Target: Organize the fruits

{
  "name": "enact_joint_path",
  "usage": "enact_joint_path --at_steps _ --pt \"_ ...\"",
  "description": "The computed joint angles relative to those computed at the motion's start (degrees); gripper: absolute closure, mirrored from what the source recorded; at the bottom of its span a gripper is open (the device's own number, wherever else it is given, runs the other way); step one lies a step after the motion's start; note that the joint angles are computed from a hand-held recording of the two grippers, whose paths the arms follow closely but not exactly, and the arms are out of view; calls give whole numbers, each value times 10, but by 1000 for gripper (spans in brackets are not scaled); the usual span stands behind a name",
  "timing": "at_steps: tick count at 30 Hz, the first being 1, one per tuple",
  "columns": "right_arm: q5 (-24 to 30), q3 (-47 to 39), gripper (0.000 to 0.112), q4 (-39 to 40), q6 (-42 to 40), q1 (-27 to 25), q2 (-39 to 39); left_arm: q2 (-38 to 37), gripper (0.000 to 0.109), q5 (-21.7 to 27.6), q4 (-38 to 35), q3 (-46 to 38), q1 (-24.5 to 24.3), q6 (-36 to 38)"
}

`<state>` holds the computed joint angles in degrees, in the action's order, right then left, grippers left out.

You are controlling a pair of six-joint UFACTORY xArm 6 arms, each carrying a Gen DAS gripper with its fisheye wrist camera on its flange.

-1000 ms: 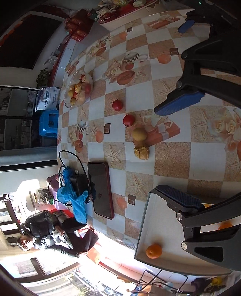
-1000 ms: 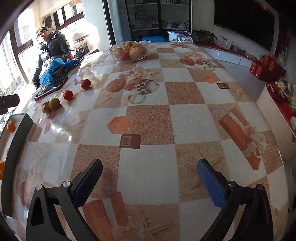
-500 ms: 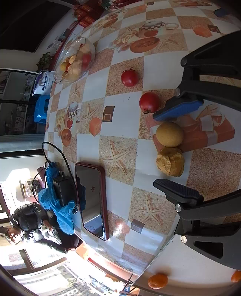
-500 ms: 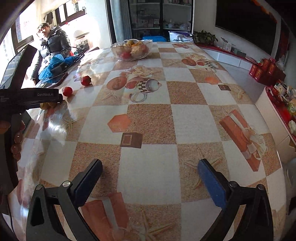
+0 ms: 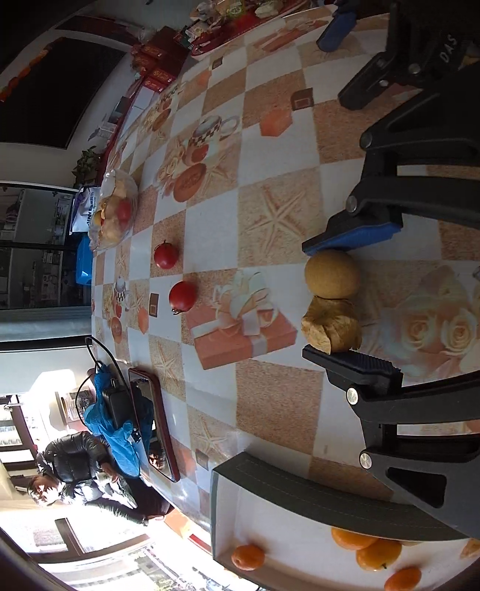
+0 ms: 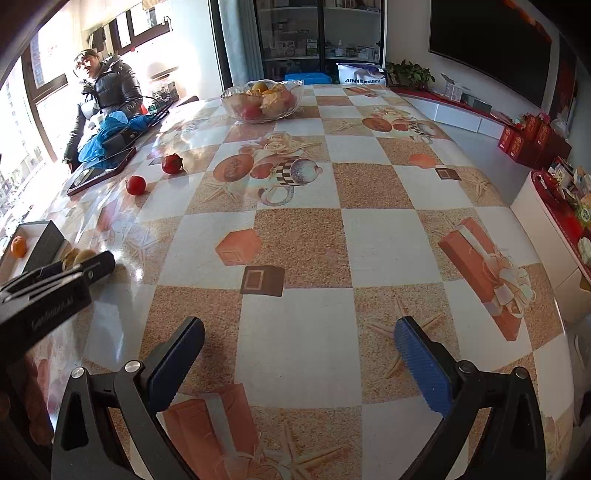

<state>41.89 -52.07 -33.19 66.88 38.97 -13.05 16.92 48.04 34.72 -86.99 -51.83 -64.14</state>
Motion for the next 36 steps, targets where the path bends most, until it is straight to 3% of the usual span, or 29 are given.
enact_joint_path --at_steps 2,6,8,18,24,28,34,36 --pt "-2 1 9 0 1 -1 0 -22 55 -1 11 28 -21 -15" --pt "1 0 9 -1 0 0 0 -57 33 -28 4 75 -39 -17" --pt "3 0 9 -1 -1 1 0 -77 30 -45 11 100 -34 -31" --pt "8 -3 9 -2 -1 3 3 -128 30 -45 42 146 -14 -66" --pt "9 -5 9 -2 -2 3 4 -122 30 -70 1 147 0 -42" --pt "11 -5 9 -2 -1 4 4 -91 30 -23 5 110 -7 -30" --pt "12 -6 9 -2 -1 4 5 -102 31 -26 -2 132 6 -45" --pt "12 -6 9 -3 -1 4 5 -106 35 -23 2 136 5 -39"
